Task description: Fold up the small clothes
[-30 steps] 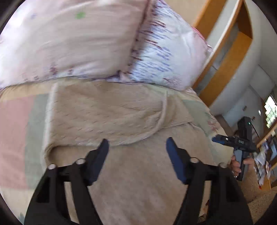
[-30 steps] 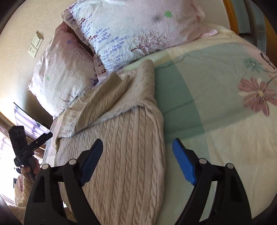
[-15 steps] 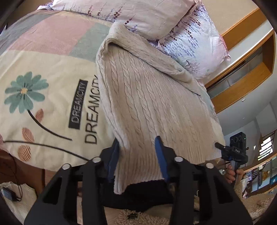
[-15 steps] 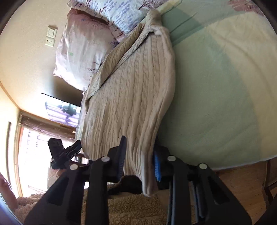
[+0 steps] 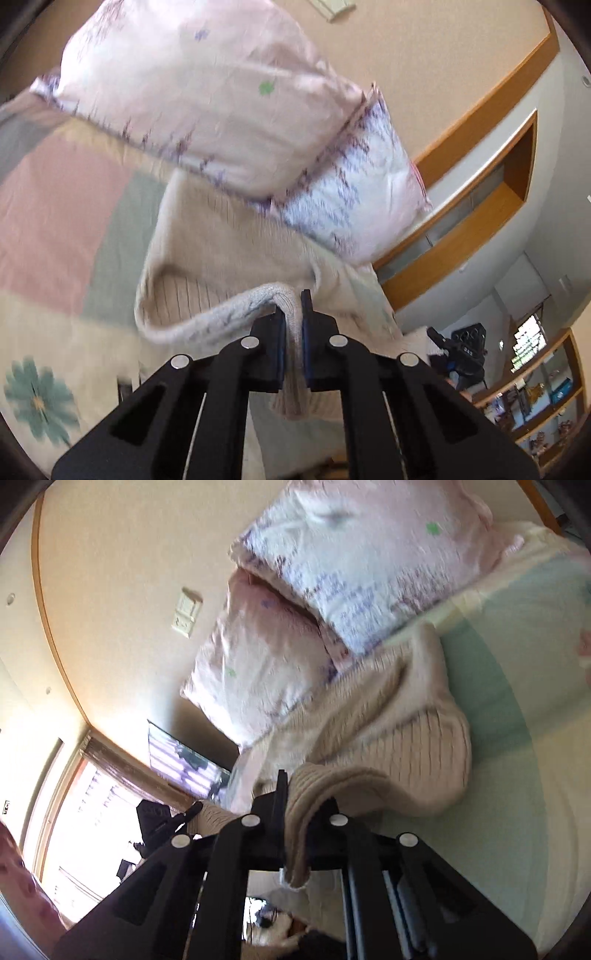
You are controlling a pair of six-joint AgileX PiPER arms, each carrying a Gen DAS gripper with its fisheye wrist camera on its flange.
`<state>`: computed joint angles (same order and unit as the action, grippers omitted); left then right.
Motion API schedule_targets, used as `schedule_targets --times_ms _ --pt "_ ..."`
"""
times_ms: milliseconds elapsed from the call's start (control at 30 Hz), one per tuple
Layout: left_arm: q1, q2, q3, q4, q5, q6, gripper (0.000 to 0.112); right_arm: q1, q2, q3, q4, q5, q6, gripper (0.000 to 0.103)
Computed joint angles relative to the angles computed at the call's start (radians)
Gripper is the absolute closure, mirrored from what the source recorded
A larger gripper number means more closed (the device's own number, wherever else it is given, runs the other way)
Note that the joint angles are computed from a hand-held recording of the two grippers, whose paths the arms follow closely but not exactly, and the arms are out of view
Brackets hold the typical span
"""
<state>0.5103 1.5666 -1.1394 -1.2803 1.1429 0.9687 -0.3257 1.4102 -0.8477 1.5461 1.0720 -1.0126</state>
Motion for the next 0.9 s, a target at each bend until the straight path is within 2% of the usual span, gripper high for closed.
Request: schedule_targets --times_ms 67,133,167,200,233,267,300,333,367,400,433,533,633,700,767,800,833,867,900 --pt "-0.104 0.119 -0.200 0.016 -0.156 -0.117 0.105 0.070 0.132 -0.146 0.093 -0.117 0.006 0.096" --pt "-0.216 0.267 -0.400 0.123 -0.329 -0.283 0.092 0.132 0.290 -0.314 0.117 -0.222 0.051 0.091" --pt "-0.259 0.351 -0.500 0.203 -0.390 -0.383 0.072 0.161 0.366 -0.399 0.074 -0.293 0.108 0.089" --pt "-0.281 0.428 -0.600 0.293 -0.413 -0.483 0.047 0.181 0.423 -0.466 -0.010 -0.361 0.200 0.074" --pt "-0.285 0.501 -0.700 0.379 -0.396 -0.583 0.041 0.204 0.473 -0.523 -0.103 -0.423 0.299 0.053" --pt "-0.274 0.547 -0.764 0.425 -0.370 -0.652 0.040 0.209 0.496 -0.543 -0.156 -0.446 0.357 0.050" --pt "-0.252 0.569 -0.795 0.431 -0.339 -0.680 0.040 0.194 0.495 -0.535 -0.169 -0.429 0.375 0.049" --pt "-0.219 0.567 -0.788 0.398 -0.311 -0.668 0.038 0.167 0.486 -0.522 -0.142 -0.382 0.354 0.043" --pt "-0.183 0.553 -0.756 0.334 -0.284 -0.617 0.028 0.148 0.459 -0.481 -0.094 -0.374 0.292 0.037" --pt "-0.145 0.537 -0.713 0.271 -0.250 -0.540 0.020 0.138 0.425 -0.432 -0.045 -0.388 0.216 0.025" --pt "-0.119 0.524 -0.680 0.249 -0.221 -0.503 0.020 0.130 0.403 -0.408 -0.023 -0.390 0.176 0.020" --pt "-0.075 0.541 -0.656 0.225 -0.094 -0.481 0.021 0.109 0.398 -0.395 0.014 -0.316 0.133 0.020" --pt "-0.095 0.567 -0.641 0.241 -0.026 -0.501 0.027 0.127 0.409 -0.418 -0.017 -0.285 0.164 0.020" --pt "-0.133 0.561 -0.608 0.301 -0.057 -0.528 0.033 0.156 0.421 -0.433 -0.045 -0.287 0.189 0.020" --pt "-0.183 0.561 -0.601 0.396 -0.122 -0.582 0.040 0.166 0.422 -0.429 -0.063 -0.280 0.194 0.020" --pt "-0.198 0.538 -0.563 0.394 -0.177 -0.570 0.041 0.167 0.419 -0.419 -0.062 -0.278 0.184 0.020" --pt "-0.209 0.533 -0.549 0.386 -0.196 -0.560 0.043 0.166 0.415 -0.410 -0.059 -0.276 0.174 0.020" --pt "-0.216 0.546 -0.558 0.369 -0.180 -0.557 0.063 0.162 0.409 -0.399 -0.057 -0.275 0.167 0.020" --pt "-0.216 0.572 -0.577 0.338 -0.135 -0.564 0.087 0.156 0.404 -0.387 -0.055 -0.272 0.160 0.020"
